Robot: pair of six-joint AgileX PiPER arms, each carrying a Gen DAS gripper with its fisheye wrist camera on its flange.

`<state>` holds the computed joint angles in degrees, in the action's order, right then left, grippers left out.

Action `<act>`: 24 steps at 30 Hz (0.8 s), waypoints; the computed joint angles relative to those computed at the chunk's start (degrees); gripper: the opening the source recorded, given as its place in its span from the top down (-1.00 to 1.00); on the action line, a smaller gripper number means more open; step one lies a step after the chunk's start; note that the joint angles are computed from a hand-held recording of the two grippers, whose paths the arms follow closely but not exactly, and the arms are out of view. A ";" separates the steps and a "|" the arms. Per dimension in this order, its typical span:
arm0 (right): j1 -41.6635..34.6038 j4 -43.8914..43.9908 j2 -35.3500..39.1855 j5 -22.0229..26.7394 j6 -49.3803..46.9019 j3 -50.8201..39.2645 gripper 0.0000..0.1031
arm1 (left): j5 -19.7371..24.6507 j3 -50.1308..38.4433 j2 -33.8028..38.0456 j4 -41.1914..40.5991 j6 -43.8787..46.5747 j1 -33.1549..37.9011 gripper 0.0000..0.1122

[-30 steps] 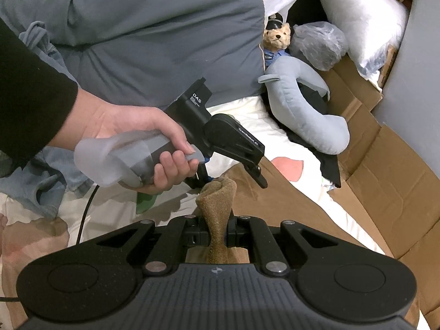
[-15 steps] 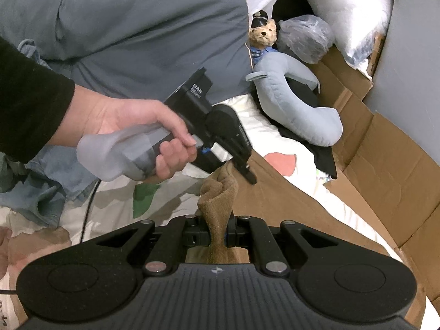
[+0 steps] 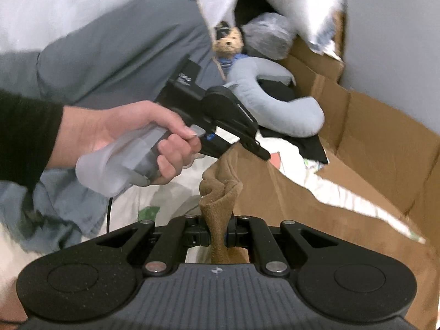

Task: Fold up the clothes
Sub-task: 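Hold the shirt with the right gripper while the left gripper opens and regrasps it, then lift the brown shirt edge with both grippers and carry it over the shirt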

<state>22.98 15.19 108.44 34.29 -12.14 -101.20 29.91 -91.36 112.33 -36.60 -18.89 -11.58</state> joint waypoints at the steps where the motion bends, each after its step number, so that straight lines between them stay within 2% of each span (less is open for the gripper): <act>1: -0.88 2.04 -0.16 0.81 -0.20 -0.23 0.89 | 0.35 -0.69 0.04 1.78 -1.87 -0.32 0.84; 7: -5.15 10.58 -1.92 1.63 -1.41 1.02 0.89 | 2.44 -3.82 -1.18 11.32 -10.89 -2.61 0.84; 18: -12.68 28.39 -8.03 0.67 -10.68 10.48 0.89 | 8.95 -20.16 4.57 27.88 -28.22 -9.44 0.84; 24: -17.60 36.95 -11.14 0.53 -17.08 16.86 0.90 | 16.85 -35.15 11.75 33.77 -32.69 -13.31 0.84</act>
<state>5.38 52.13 97.30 34.82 -29.22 -84.35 46.77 -126.51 124.08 -2.84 -51.59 -24.89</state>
